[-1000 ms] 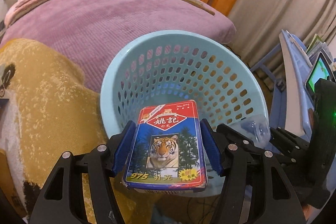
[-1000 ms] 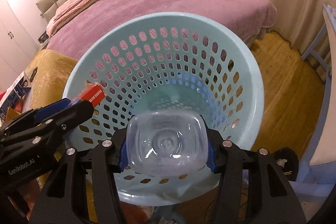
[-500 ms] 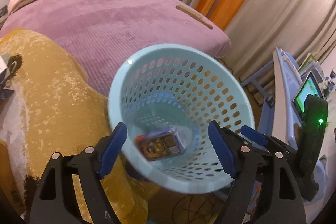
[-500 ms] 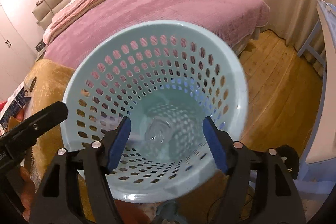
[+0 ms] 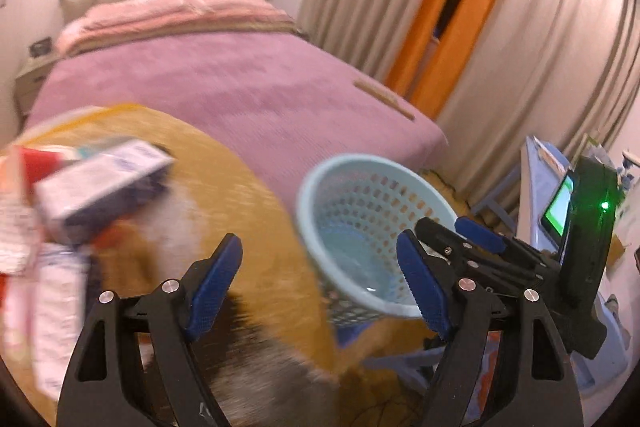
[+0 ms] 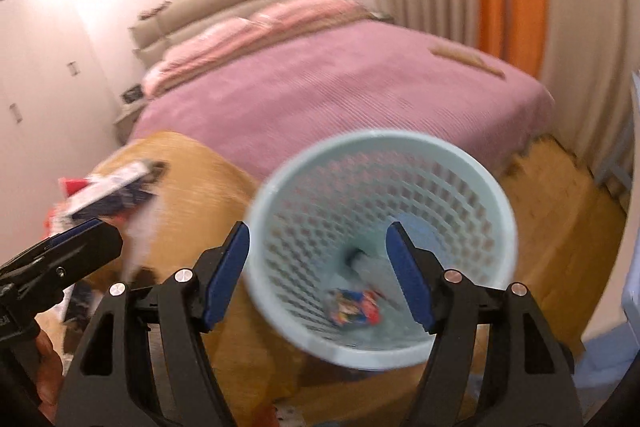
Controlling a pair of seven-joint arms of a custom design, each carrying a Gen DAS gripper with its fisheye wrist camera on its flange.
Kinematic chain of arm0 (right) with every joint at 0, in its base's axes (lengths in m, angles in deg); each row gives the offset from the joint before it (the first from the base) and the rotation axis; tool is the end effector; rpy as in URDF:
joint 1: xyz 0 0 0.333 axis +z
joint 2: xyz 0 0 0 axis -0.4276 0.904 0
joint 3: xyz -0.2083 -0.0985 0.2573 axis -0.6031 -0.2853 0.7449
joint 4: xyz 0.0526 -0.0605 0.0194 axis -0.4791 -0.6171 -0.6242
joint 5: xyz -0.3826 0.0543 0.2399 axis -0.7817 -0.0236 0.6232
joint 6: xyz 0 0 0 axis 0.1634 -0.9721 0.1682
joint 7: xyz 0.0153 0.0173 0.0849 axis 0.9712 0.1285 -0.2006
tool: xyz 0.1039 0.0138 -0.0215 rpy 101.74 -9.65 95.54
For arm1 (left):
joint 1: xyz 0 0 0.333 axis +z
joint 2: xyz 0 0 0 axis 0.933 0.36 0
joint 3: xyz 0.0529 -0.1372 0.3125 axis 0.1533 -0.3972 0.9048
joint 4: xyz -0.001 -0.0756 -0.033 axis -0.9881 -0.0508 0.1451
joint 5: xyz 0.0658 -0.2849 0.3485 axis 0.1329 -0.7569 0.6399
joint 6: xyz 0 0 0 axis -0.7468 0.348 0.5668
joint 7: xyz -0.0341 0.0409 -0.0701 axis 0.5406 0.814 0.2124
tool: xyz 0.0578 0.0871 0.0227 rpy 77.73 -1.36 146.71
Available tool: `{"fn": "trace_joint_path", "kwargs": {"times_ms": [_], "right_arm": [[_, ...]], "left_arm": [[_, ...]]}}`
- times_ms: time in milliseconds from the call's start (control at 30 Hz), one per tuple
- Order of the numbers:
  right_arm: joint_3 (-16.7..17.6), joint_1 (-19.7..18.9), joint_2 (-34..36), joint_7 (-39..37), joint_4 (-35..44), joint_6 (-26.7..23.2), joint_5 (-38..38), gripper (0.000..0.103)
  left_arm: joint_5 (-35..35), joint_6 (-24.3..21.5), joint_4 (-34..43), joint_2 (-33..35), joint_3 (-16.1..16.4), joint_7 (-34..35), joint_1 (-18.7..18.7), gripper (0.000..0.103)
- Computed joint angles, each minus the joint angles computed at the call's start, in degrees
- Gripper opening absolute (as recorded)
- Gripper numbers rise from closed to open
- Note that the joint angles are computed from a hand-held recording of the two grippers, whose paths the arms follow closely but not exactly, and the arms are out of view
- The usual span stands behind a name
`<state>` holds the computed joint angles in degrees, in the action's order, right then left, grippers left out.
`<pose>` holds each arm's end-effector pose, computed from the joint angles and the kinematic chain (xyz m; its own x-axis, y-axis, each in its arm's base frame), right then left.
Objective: Collect trash
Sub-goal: 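Grasp the pink bottle with left tool while right tool grasps the brown paper bag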
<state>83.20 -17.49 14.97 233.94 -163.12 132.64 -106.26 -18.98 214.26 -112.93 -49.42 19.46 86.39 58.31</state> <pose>0.4412 0.2161 0.5135 -0.1998 -0.9584 -0.2037 -0.6010 0.2840 -0.7471 0.4975 -0.0817 0.5236 -0.4926 -0.8233 0.2821 -0.6687 0.1506 -0.7281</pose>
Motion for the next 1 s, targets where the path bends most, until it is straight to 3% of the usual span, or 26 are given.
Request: {"fn": "trace_joint_path", "kwargs": {"times_ms": [133,333,533,567,767,900,1000], "right_arm": [[3.5,-0.8,3.4,2.4,4.3,2.4,-4.0,0.067],[3.7,4.0,12.4,2.0,11.9,1.7,-7.0,0.067],[1.4,10.3,20.5,-0.4,17.7,0.6,-6.0,0.071],[0.9,11.2,21.4,-0.7,18.5,0.1,-5.7,0.076],[-2.2,16.0,25.9,-2.6,22.5,-2.4,-4.0,0.077],[-3.6,17.8,27.7,-2.6,24.2,-4.7,-3.8,0.077],[-4.5,18.3,28.7,-3.8,24.6,-4.4,-1.5,0.077]], "left_arm": [[2.6,2.6,-1.3,-2.5,1.3,-1.5,3.1,0.078],[10.7,6.1,-1.6,-1.3,3.7,-6.6,9.9,0.078],[15.4,4.7,-0.6,2.9,5.1,-8.7,14.1,0.078],[16.2,3.9,0.0,4.2,5.2,-9.2,14.8,0.078],[15.2,-2.1,2.4,8.0,6.2,-6.4,16.4,0.081],[13.8,-3.5,4.0,9.4,5.5,-5.4,17.8,0.081],[16.5,-3.5,4.9,10.6,3.8,-6.9,18.7,0.079]]}}
